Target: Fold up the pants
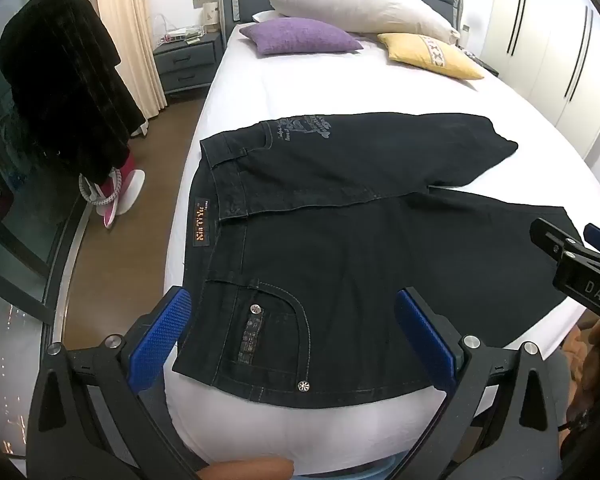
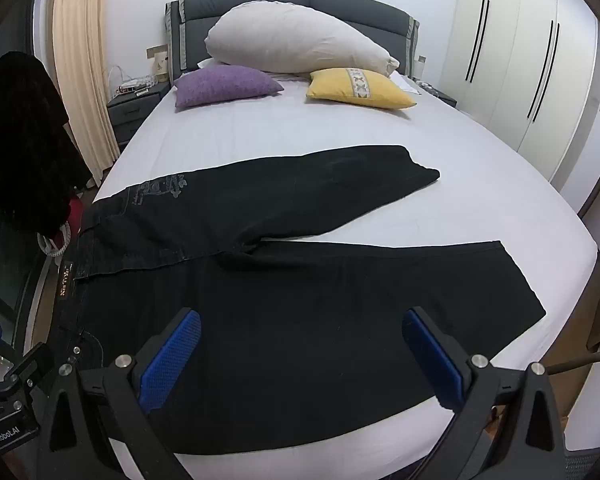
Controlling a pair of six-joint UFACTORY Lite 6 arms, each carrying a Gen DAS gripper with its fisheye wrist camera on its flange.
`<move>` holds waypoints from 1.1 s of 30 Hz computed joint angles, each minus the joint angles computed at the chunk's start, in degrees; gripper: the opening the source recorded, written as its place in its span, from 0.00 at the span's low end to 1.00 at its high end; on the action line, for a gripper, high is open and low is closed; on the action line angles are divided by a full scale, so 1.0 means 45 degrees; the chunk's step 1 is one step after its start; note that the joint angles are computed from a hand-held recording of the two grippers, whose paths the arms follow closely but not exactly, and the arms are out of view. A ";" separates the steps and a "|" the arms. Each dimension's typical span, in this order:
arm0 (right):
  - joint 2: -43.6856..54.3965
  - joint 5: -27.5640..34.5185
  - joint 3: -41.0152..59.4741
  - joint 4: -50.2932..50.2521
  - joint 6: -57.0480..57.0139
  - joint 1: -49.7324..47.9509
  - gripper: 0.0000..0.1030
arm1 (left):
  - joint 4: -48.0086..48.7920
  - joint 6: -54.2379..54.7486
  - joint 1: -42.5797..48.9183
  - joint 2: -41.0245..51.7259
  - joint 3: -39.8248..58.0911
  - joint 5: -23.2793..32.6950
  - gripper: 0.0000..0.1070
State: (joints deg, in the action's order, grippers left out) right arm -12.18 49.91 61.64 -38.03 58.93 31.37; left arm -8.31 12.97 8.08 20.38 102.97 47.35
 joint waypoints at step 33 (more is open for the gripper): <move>0.0190 -0.0054 -0.0394 -0.0071 0.0731 0.0554 1.00 | -0.0038 0.0136 0.0037 -0.0148 -0.0364 -0.0186 0.96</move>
State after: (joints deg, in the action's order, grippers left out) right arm -11.33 49.66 59.87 -38.35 62.22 33.86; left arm -8.49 13.58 8.25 19.71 101.33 46.52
